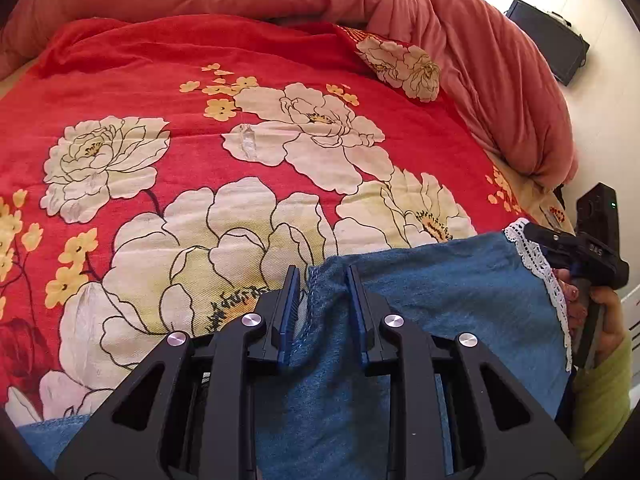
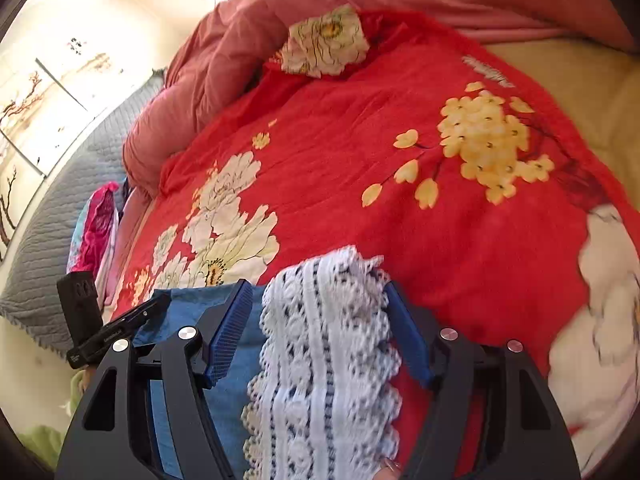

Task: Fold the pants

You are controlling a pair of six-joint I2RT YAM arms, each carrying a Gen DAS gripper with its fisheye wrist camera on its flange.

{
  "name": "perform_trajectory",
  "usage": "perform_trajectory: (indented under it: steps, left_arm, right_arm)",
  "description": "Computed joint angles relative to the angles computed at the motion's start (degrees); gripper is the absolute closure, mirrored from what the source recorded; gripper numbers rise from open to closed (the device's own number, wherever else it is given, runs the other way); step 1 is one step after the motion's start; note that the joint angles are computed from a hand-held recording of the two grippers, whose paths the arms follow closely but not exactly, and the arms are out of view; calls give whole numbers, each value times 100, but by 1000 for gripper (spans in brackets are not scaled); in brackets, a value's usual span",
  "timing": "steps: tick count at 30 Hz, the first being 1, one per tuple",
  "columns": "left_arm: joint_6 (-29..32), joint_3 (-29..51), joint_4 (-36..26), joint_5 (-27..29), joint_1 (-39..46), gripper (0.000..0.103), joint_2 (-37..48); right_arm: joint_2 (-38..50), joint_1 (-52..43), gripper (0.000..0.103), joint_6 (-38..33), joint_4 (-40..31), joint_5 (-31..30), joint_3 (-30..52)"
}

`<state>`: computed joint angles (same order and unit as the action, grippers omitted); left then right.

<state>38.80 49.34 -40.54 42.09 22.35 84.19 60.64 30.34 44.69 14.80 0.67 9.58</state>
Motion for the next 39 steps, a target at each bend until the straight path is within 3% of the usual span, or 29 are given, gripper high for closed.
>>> perform_trajectory:
  steps: [2,5,6,8,9,11,12,15,20,21,22,25,27,31,34,39]
  left_arm:
    - [30,-64,51,3,-22,81,-77]
    - [61,-174,131,-39,-69,78,-231]
    - [37,-217,191,-72,-94,78,-284]
    - [-48,-298,323,-157,-132,78,-387]
    - [-91,-340,384,-202,-147,77,-443]
    - [-186,-397,504,-299,-215,72,-502]
    - [-220,-417,551,-330,-252,72,-512]
    - [-265,-457,624,-416,-274,72,-546]
    - [-342,-472,712,-525,-325,71,-481]
    - [-352,-479,727,-531,-328,71,-493]
    - [-361,-489,744,-533,-323,70,-506]
    - [-396,-499,773,-499,-269,67,-529]
    - [-404,-481,748,-328,-115,66,-579]
    - [-314,-376,471,-101,168,64,-819]
    - [123,-266,-97,-61,307,51,-1132]
    - [1001,-243,-1158,250,602,47,-1919]
  right_arm:
    - [439,-67,47,-154,73,-70,203]
    - [529,452,78,-190,-49,614,317]
    - [431,726,81,-164,-38,887,286]
    - [335,1808,83,56,-720,2360,557]
    - [477,2441,83,239,-1455,3301,948]
    - [912,2994,83,564,-2514,4346,1575]
    - [1254,3097,83,622,-2994,4670,1936]
    - [1691,2802,83,391,-2958,4482,2085]
    - [1988,2299,64,358,-2688,4052,1976]
    - [1953,2266,53,440,-2716,4062,1948]
    - [1865,2257,44,632,-2820,4115,1904]
    - [1342,2444,32,1119,-3029,4379,1672]
    - [1008,2730,23,1723,-3589,4713,1693]
    - [643,3777,23,3392,-5216,5666,1952]
    - [901,4465,23,4560,-6105,5846,2212]
    - [1693,5345,23,5318,-6631,5789,2754]
